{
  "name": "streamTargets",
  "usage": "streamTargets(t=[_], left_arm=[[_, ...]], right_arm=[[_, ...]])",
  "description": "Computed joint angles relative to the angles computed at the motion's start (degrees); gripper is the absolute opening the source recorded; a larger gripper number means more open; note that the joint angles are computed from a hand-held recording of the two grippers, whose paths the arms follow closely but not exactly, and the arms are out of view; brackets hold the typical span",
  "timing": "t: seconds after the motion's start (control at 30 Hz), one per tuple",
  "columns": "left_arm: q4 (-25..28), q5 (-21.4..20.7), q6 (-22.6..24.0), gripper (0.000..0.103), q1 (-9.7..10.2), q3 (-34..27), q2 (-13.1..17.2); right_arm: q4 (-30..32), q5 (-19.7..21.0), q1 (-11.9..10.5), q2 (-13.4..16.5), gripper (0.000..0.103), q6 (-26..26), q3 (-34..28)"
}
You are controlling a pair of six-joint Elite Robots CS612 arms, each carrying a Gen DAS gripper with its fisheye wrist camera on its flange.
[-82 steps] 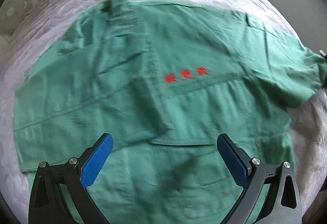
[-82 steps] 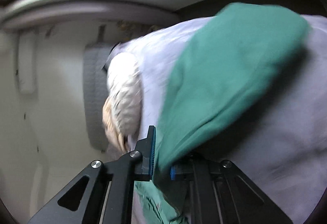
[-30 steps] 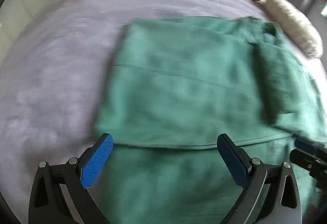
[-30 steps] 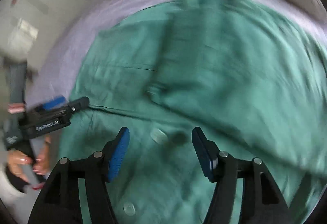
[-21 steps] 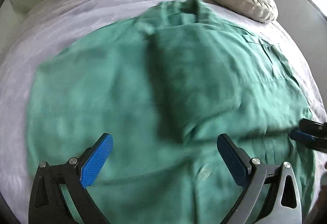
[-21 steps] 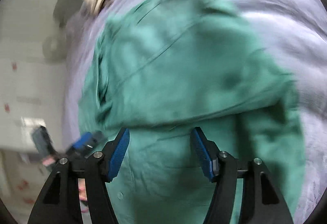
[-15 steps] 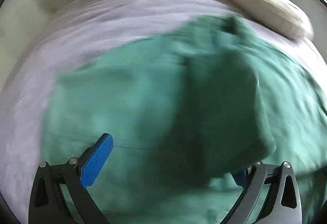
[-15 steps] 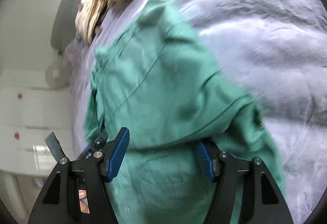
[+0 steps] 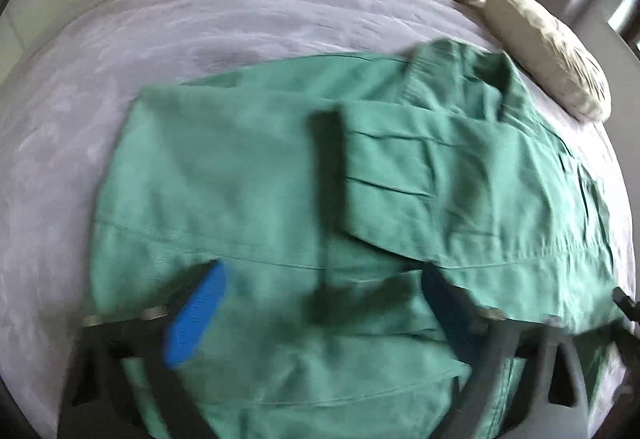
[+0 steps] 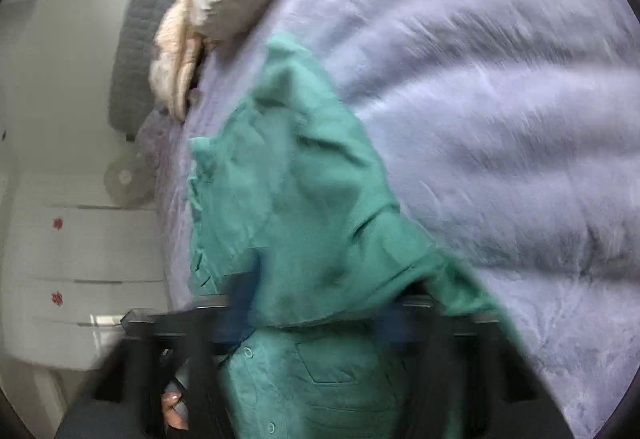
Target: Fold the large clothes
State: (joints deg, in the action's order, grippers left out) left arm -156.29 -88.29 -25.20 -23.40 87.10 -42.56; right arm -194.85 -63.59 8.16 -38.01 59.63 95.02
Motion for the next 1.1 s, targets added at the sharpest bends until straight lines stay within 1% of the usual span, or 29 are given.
streamTargets(t=[0.03,0.1,0.13,0.2,0.27,0.3,0.33,0.37,0.4,0.43,0.47,0.5,0.53,0.57,0.6,0.67,0.7,0.77,0.8,0.83,0.87,0.9,1.0,1.03,1.1], left_arm=[[1.3,0.8,1.0,0.073,-0.44,-0.4,0.2],[1.0,2.1,1.3,0.073,-0.90,-0.2,0.2],[0.9,2.2,1.7,0.073,-0.98,0.0,0.3],[0.6,2.0,2.2,0.073,-0.89,0.8,-0.1],[1.1,2.3,2.9,0.073,-0.83,0.3,-0.1],[1.1,2.6,3.1,0.073,-0.80,0.4,-0.2],[1.1,2.9,3.3,0.073,-0.75,0.1,-0.1],[1.2,3.0,3.4,0.073,-0.63,-0.2,0.0],[0.9,3.1,3.4,0.073,-0.66,-0.2,0.0],[0.5,3.2,3.5,0.073,-0.63,-0.1,-0.1],[0.1,3.6,3.5,0.073,-0.67,0.2,-0.3],[0.1,3.8,3.5,0.073,-0.74,0.3,-0.4],[0.5,4.2,3.5,0.073,-0.82,0.1,-0.3],[1.1,4.5,3.3,0.073,-0.85,-0.3,0.0],[1.6,4.6,2.9,0.073,-0.90,-0.5,0.1],[2.0,4.8,2.0,0.073,-1.02,-0.8,0.3],[2.1,5.1,1.7,0.073,-1.11,-0.8,0.4],[2.1,5.5,1.5,0.073,-1.23,-0.8,0.4],[2.2,5.6,1.3,0.073,-1.28,-0.7,0.3],[2.2,5.5,1.2,0.073,-1.29,-0.7,0.3],[2.1,5.3,1.3,0.073,-1.28,-0.7,0.3],[1.8,5.0,1.5,0.073,-1.27,-0.6,0.3],[1.2,6.0,3.0,0.073,-1.63,-0.6,0.5],[1.3,6.6,3.3,0.075,-1.80,-0.8,0.8],[1.1,8.1,3.3,0.080,-2.13,-1.1,1.3]], right_arm=[[1.4,-2.1,0.2,-0.8,0.003,-1.9,0.3],[2.5,-4.3,0.1,-1.6,0.003,-3.6,1.1],[4.6,-4.9,0.0,-1.8,0.003,-4.4,1.1],[10.7,-7.0,0.0,-2.3,0.004,-6.7,1.0],[11.0,-4.6,-0.5,-1.9,0.004,-5.9,1.4],[10.9,-2.6,-0.9,-2.0,0.009,-6.0,1.8],[12.0,0.2,-1.3,-2.5,0.014,-7.3,2.0],[12.0,2.9,-1.6,-2.6,0.022,-8.5,2.1],[9.9,7.5,-2.0,-2.7,0.024,-10.4,2.3],[8.3,9.8,-2.3,-3.1,0.028,-12.2,2.9],[8.0,10.4,-2.3,-3.7,0.039,-14.4,2.8],[8.2,8.7,-2.2,-4.5,0.047,-17.0,2.4],[8.1,6.5,-2.2,-4.8,0.062,-17.9,1.6],[7.7,4.3,-2.2,-4.7,0.065,-18.3,0.9],[8.1,2.2,-2.4,-4.2,0.065,-18.2,-0.6],[13.3,-0.8,-2.6,-2.0,0.065,-18.0,-5.4],[15.7,-1.8,-2.6,-1.2,0.065,-18.0,-7.2],[21.5,-2.2,-2.7,1.2,0.065,-18.6,-11.5],[23.9,-2.3,-2.6,2.2,0.064,-19.0,-13.4],[26.1,-2.2,-2.5,3.1,0.044,-19.7,-15.2],[27.2,-2.0,-2.4,3.4,0.004,-20.3,-16.1],[27.9,-2.7,-2.1,3.3,0.004,-21.0,-16.5],[27.9,-9.7,-1.0,1.9,0.003,-25.8,-15.9],[28.7,-11.3,-0.9,1.8,0.003,-26.6,-15.9],[33.6,-13.5,-1.2,2.7,0.003,-26.6,-17.6]])
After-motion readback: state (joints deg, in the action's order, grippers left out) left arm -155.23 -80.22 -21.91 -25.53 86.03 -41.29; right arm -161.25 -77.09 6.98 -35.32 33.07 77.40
